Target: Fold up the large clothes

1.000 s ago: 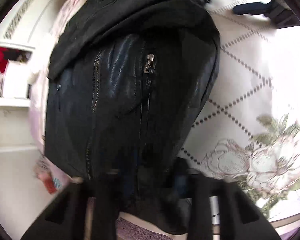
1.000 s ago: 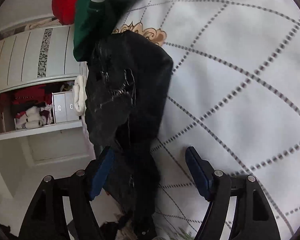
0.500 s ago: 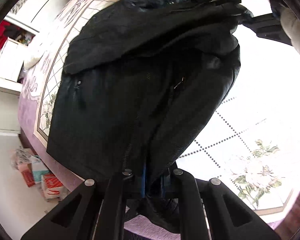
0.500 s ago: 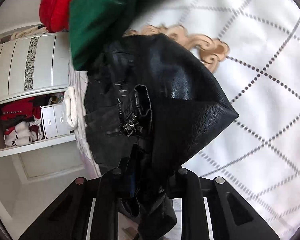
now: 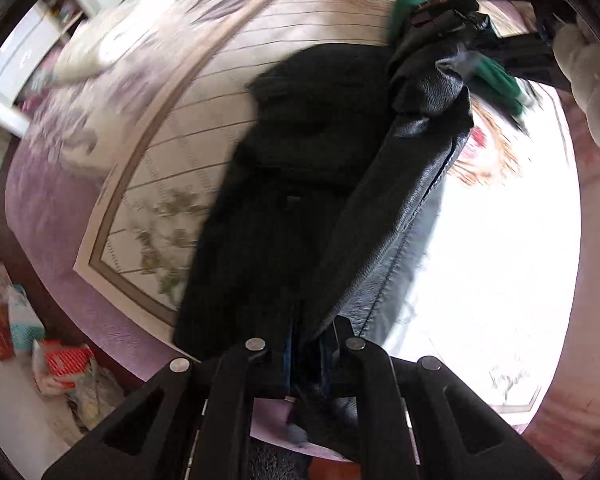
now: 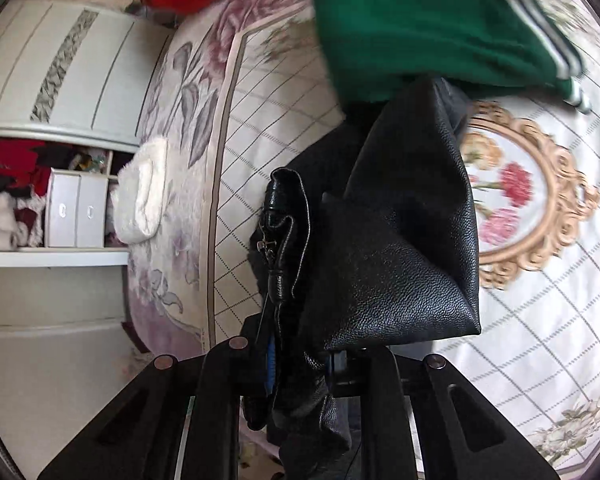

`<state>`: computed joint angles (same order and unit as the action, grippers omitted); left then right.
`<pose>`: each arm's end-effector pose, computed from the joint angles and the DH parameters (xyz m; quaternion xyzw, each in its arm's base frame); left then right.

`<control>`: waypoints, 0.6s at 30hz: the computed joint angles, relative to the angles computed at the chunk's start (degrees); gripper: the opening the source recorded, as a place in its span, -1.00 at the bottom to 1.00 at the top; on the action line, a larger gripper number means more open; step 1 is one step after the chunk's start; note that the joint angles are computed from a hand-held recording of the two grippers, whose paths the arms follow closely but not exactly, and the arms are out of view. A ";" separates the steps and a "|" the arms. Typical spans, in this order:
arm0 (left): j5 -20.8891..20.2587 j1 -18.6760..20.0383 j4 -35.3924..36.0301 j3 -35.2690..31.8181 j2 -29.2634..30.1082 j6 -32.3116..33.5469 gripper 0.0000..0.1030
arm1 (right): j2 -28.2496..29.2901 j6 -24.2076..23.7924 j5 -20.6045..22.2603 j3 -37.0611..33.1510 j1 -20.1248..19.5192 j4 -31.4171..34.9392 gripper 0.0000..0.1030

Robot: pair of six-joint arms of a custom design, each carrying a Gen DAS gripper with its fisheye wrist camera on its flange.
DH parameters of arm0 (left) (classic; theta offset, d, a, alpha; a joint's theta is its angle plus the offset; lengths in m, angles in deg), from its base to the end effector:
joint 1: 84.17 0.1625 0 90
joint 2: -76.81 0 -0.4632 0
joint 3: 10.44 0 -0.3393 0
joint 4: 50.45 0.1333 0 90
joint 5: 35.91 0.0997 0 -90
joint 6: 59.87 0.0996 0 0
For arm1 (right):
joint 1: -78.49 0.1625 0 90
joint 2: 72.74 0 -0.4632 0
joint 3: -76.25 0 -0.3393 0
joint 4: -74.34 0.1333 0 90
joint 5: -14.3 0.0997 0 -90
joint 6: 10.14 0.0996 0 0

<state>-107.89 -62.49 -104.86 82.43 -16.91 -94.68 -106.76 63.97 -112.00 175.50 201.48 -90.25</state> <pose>-0.2527 -0.2771 0.4951 0.3165 0.8891 0.0662 0.3239 0.4095 -0.4942 0.0506 -0.3564 -0.8778 0.2958 0.1221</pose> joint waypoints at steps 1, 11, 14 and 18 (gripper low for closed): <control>0.53 1.68 -0.03 -0.08 -0.17 0.08 -0.87 | 1.48 -0.64 -0.18 -3.64 -0.62 4.08 -0.64; 3.85 19.19 -7.81 3.11 1.24 8.02 -0.87 | 11.97 -1.49 1.99 -19.44 -6.57 21.40 -0.64; 3.79 21.00 -9.12 4.03 1.36 9.90 -0.87 | 13.10 -1.22 2.09 -21.21 -7.14 23.19 -0.64; 3.80 22.47 -10.34 5.56 1.12 11.66 -0.86 | 14.49 -1.52 2.06 -23.03 -8.03 24.06 -0.64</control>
<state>-104.09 -40.02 -115.20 87.99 -15.79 -83.03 -92.27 62.45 -109.94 152.47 193.46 -66.19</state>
